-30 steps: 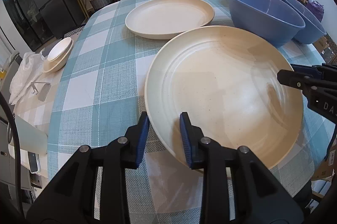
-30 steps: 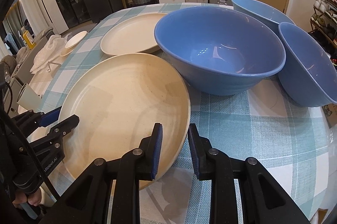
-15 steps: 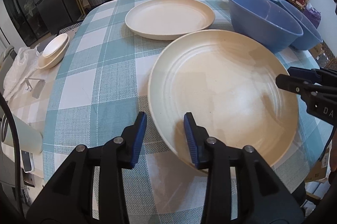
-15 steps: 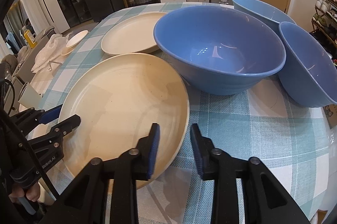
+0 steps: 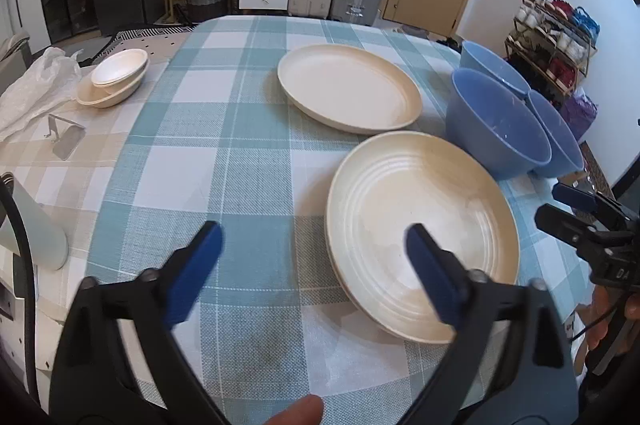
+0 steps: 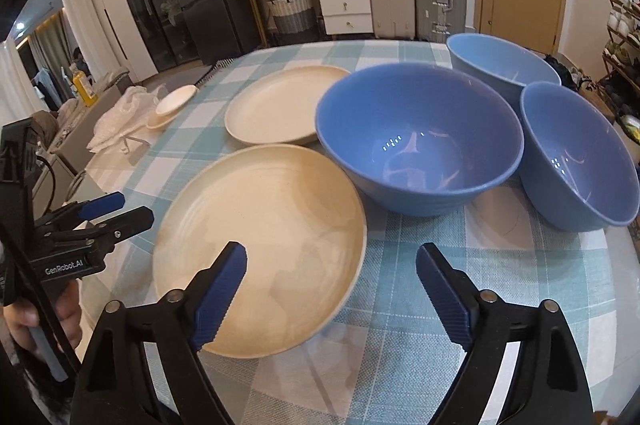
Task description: Organize plates and bowls
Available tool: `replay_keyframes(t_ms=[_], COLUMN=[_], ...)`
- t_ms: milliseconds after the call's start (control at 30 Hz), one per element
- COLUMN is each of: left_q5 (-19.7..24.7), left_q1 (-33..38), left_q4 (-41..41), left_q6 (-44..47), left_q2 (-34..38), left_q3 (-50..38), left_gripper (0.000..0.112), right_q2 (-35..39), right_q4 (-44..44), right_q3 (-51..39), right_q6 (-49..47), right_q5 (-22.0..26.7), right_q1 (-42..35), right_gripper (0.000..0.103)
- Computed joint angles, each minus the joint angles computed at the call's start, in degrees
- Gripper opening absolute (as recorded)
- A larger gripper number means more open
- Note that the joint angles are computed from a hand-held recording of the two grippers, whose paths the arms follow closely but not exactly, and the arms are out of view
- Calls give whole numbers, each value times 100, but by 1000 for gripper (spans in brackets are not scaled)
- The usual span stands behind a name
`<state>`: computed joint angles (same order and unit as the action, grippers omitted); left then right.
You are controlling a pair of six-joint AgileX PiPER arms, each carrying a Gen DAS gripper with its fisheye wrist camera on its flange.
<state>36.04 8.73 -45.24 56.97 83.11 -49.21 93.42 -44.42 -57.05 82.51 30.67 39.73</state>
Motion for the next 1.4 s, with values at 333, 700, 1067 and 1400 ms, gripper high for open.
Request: replay_keyframes(t_ms=[333, 700, 1067, 1400], left_q5=[122, 221, 463, 708], left_q1=[161, -1, -297, -489], left_q4=[36, 682, 1314, 1862], left_q6=[-185, -1288, -2311, -3124], left_q2=[-316, 15, 586, 1358], left_q3=[-191, -1185, -2393, -3499], left_gripper=[101, 101, 101, 101], right_q2=[-578, -540, 2, 904], right_q4=[78, 1470, 2658, 3401], right_q3=[-421, -1367, -2521, -4202], right_q6=[-778, -2799, -4401, -5435], right_q5=[418, 405, 591, 1191], right_q1=[6, -690, -1315, -1839], right_gripper=[102, 102, 102, 102])
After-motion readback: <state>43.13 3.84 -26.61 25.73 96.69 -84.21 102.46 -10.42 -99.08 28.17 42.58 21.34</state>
